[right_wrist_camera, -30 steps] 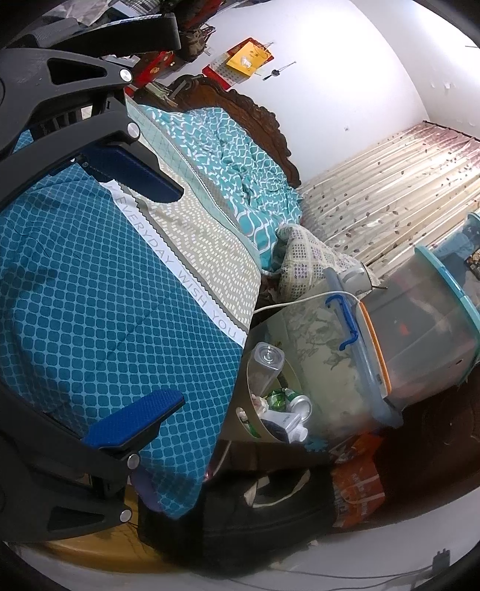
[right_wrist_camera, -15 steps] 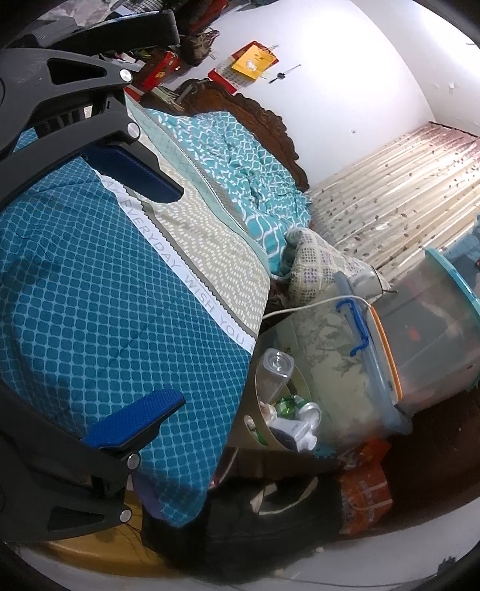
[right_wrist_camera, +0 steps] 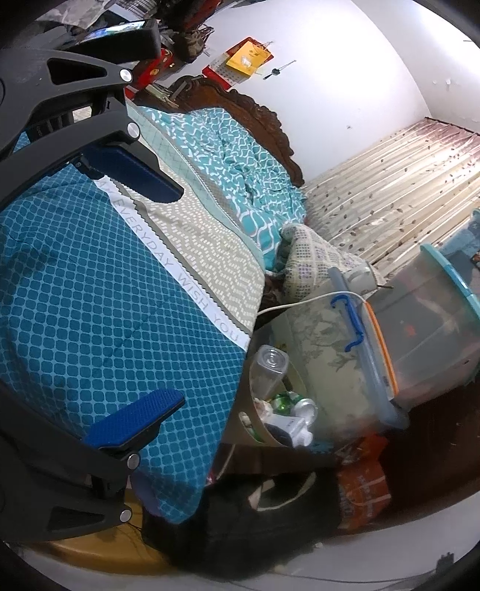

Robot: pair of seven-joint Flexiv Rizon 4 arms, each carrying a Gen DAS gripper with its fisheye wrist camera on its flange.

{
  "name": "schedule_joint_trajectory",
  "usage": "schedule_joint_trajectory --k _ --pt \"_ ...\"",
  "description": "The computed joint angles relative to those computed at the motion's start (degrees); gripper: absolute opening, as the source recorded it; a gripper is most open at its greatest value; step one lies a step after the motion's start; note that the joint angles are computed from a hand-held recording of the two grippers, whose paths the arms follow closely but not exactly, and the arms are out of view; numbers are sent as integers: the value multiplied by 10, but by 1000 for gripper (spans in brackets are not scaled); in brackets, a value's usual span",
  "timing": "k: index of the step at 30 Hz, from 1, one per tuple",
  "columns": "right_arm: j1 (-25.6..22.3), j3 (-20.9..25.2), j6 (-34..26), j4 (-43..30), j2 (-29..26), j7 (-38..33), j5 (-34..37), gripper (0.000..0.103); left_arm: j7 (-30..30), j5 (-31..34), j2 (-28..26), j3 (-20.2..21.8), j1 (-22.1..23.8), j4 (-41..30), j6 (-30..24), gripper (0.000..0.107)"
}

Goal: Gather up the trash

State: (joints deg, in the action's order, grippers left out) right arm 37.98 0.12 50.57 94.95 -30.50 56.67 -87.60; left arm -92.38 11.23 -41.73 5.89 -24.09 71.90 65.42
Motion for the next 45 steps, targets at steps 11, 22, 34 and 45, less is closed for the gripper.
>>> schedule_joint_trajectory --k 11,22,34,45 --pt "-9 3 4 13 7 23 -17 100 -7 21 -5 9 -14 -12 -23 94" --pt "-17 7 11 18 6 38 -22 100 12 13 -10 -10 -6 -18 -43 94" --pt "-13 4 17 11 0 30 -13 100 28 3 -15 -14 -4 -19 -50 94" --pt "-13 2 19 13 1 33 -13 100 30 5 -15 -11 -8 -19 -52 94"
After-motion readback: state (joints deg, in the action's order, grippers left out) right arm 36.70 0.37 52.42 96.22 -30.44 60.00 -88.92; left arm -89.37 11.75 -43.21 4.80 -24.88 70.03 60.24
